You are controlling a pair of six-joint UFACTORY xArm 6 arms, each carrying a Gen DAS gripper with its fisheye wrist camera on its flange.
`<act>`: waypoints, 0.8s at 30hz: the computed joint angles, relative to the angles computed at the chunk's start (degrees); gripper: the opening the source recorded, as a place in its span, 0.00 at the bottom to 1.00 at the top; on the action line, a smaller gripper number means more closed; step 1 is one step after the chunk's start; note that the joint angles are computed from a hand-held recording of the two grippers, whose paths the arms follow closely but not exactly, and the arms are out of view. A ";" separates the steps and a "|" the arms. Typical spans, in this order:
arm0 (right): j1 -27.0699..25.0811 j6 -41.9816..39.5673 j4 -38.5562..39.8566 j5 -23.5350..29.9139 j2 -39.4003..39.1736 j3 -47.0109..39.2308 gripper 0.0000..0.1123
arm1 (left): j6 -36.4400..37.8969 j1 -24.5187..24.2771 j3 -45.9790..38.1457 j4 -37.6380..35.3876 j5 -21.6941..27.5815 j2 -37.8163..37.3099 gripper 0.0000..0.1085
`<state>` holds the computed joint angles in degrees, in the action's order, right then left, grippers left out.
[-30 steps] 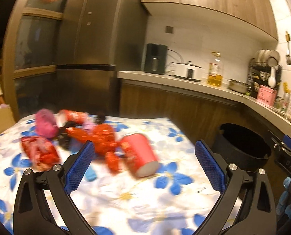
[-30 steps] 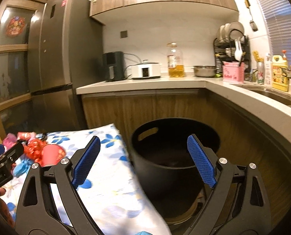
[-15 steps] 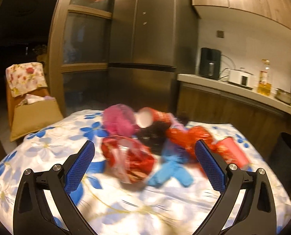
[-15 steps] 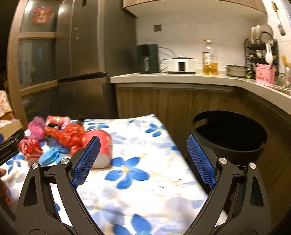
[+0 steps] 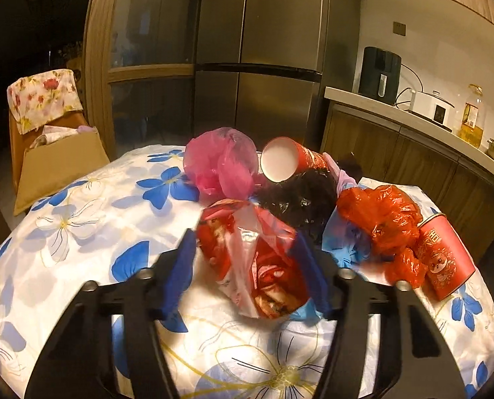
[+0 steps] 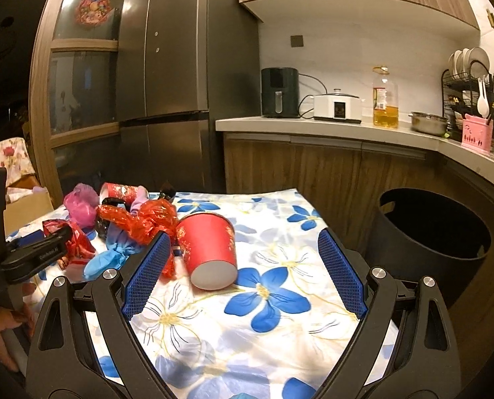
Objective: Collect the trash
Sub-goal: 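Grasp the red wrapper with the left gripper while the right grasps the red paper cup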
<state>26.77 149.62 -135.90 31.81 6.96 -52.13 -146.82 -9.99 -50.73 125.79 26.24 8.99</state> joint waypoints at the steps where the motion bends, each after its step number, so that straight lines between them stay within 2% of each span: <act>1: -0.08 -0.19 -0.02 -0.51 0.82 -0.81 0.79 | 0.16 -0.22 0.20 0.07 0.28 -0.13 0.33; 2: -0.28 -0.34 -0.05 -1.32 1.94 -1.94 0.79 | 1.08 -0.44 0.27 -0.69 0.57 -0.07 0.08; 3: -0.55 -0.34 -0.18 -1.99 2.52 -2.58 0.79 | 1.01 -0.26 -0.18 0.01 -0.53 0.33 0.00; 6: -1.25 -0.80 -0.34 -4.39 5.47 -5.66 0.79 | 0.01 -0.32 0.01 1.11 -0.64 0.42 0.00; 16: -3.75 0.13 -1.01 -12.43 12.64 -14.61 0.79 | -16.33 1.20 5.01 14.58 -1.86 -5.62 0.00; 17: -3.75 0.06 -0.93 -12.55 12.86 -14.89 0.79 | -17.90 1.37 4.71 16.40 -2.39 -5.55 0.02; 18: -3.66 0.18 -1.00 -12.51 12.96 -15.03 0.79 | -20.18 1.72 4.06 18.72 -3.25 -5.12 0.12; 19: -3.60 0.31 -1.04 -12.41 13.04 -15.15 0.79 | -22.76 2.31 2.83 20.95 -4.66 -4.19 0.49; 20: -3.57 0.57 -1.23 -12.39 13.15 -15.31 0.79 | -23.93 2.61 2.23 21.46 -4.92 -3.68 0.73; 21: -3.55 0.88 -1.47 -12.27 13.25 -15.38 0.79 | -24.73 2.66 2.54 21.29 -3.77 -3.80 0.73; 24: -3.57 1.11 -1.64 -12.42 13.33 -15.48 0.79 | -19.41 2.79 0.62 17.07 -3.63 -2.73 0.73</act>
